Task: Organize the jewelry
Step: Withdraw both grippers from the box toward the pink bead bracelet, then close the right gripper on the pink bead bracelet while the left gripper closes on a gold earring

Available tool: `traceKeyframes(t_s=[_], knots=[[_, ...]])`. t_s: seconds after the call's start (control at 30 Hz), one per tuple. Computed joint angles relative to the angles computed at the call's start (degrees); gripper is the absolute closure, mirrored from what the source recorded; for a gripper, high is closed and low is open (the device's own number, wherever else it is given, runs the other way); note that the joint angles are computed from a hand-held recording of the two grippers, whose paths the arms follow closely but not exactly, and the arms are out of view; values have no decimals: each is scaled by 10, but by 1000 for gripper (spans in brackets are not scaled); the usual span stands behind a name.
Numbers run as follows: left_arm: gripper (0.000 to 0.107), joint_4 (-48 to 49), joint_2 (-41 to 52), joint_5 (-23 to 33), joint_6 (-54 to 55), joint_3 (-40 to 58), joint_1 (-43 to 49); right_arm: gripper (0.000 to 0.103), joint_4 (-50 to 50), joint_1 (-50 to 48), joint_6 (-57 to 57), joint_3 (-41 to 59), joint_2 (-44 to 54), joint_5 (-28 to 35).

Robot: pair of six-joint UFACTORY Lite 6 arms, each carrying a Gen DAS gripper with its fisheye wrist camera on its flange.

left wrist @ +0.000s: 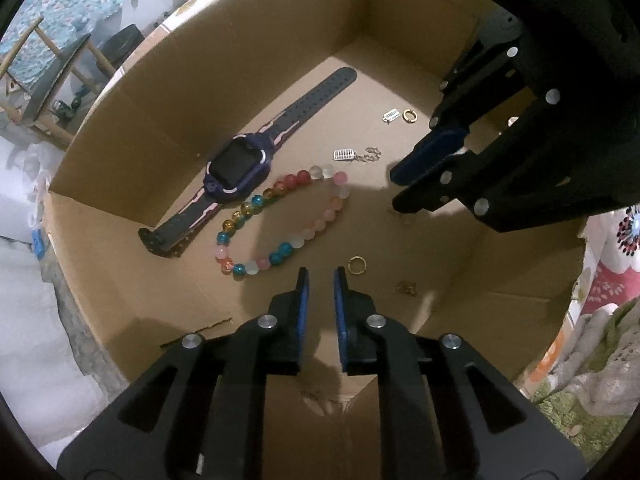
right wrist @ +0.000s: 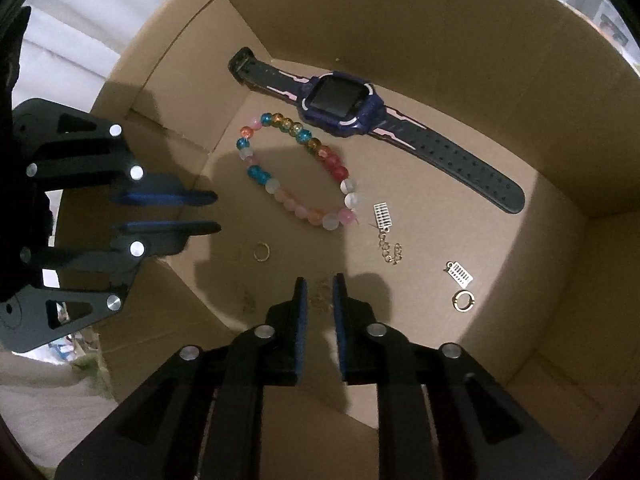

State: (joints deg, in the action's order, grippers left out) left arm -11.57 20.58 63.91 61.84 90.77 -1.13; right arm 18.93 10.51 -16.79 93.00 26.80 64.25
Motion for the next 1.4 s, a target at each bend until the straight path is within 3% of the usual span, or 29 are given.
traceKeyframes(t_s=[0.07, 0.13, 0.23, 0.43, 0.53, 0.77, 0.97, 1.13, 1.23, 1.4], knots=[[88, -3, -10, -8, 6, -6, 3, 73, -5, 0, 3, -10, -15, -10], [80, -14, -21, -12, 14, -9, 9, 73, -8, 0, 5, -7, -23, -14], [78, -36, -31, -9, 24, -2, 25, 73, 1, -9, 2, -33, -66, -24], [65, -126, -95, -3, 77, -10, 83, 73, 43, -65, -31, -128, -237, -48], [56, -199, -161, 12, 135, -52, 132, 68, 91, -129, -85, -176, -328, -44], [50, -345, -303, 136, 255, -186, 305, 67, 142, -205, -117, -370, -582, -39], [48, -376, -386, 244, 302, -300, 391, 67, 150, -273, -90, -522, -742, 17], [48, -356, -432, 214, 285, -405, 350, 67, 68, -161, 55, -627, -818, -32], [48, -350, -478, 145, 270, -484, 288, 67, 7, -72, 156, -669, -843, -71], [48, -342, -525, 72, 248, -564, 213, 67, -34, -55, 197, -699, -851, -97]])
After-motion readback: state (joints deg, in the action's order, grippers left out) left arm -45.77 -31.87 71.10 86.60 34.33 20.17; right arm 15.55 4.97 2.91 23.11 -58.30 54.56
